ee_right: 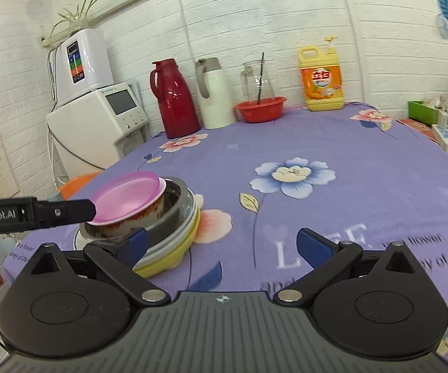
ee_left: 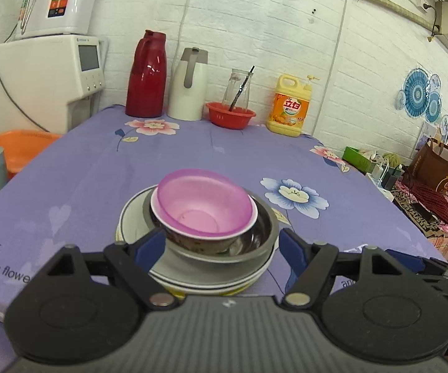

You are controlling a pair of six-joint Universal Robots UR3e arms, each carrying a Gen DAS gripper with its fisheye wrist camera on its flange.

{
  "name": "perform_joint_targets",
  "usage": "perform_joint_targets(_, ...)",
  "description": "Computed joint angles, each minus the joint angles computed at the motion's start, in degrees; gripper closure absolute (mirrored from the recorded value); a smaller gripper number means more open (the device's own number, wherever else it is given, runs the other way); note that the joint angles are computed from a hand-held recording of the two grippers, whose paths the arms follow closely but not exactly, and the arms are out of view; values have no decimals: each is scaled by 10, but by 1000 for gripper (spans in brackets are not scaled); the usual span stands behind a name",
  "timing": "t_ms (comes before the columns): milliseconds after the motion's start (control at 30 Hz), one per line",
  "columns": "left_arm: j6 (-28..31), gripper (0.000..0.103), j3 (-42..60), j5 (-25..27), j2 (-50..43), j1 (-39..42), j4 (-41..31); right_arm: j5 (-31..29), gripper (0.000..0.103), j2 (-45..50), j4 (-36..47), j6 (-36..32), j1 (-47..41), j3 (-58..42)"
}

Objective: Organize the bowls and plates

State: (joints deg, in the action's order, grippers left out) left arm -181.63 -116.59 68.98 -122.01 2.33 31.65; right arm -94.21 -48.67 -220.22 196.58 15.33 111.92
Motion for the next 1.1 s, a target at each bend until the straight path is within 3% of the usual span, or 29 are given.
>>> perform_joint_targets(133, -2, 29, -54, 12, -6, -13, 64, -70, 0, -4, -44, 12, 26, 48)
perform_joint_targets(300, 3, 28, -114, 49, -22, -35, 161, -173, 0, -14, -20, 50, 73, 61)
perform_joint_targets(433, -6, 28, -153, 46, -44, -32, 213, -167, 0, -10, -41, 67, 86, 77)
perform_joint_targets(600, 13, 28, -148, 109, -72, -58, 242, -120, 0, -20, 13, 82, 82, 66)
perform_joint_targets(733, 9, 28, -165, 100, -73, -46, 264, -78, 0, -25, 31, 84, 71, 72)
perform_joint_targets(867, 4, 28, -162, 123, -71, -56, 255, -109, 0, -26, 26, 69, 89, 70)
perform_joint_targets(1000, -2, 28, -167, 101, -62, -46, 244, -154, 0, -26, 20, 57, 110, 65)
perform_joint_targets(1100, -6, 28, -167, 79, -52, -33, 224, -155, 0, -25, 14, 53, 110, 67)
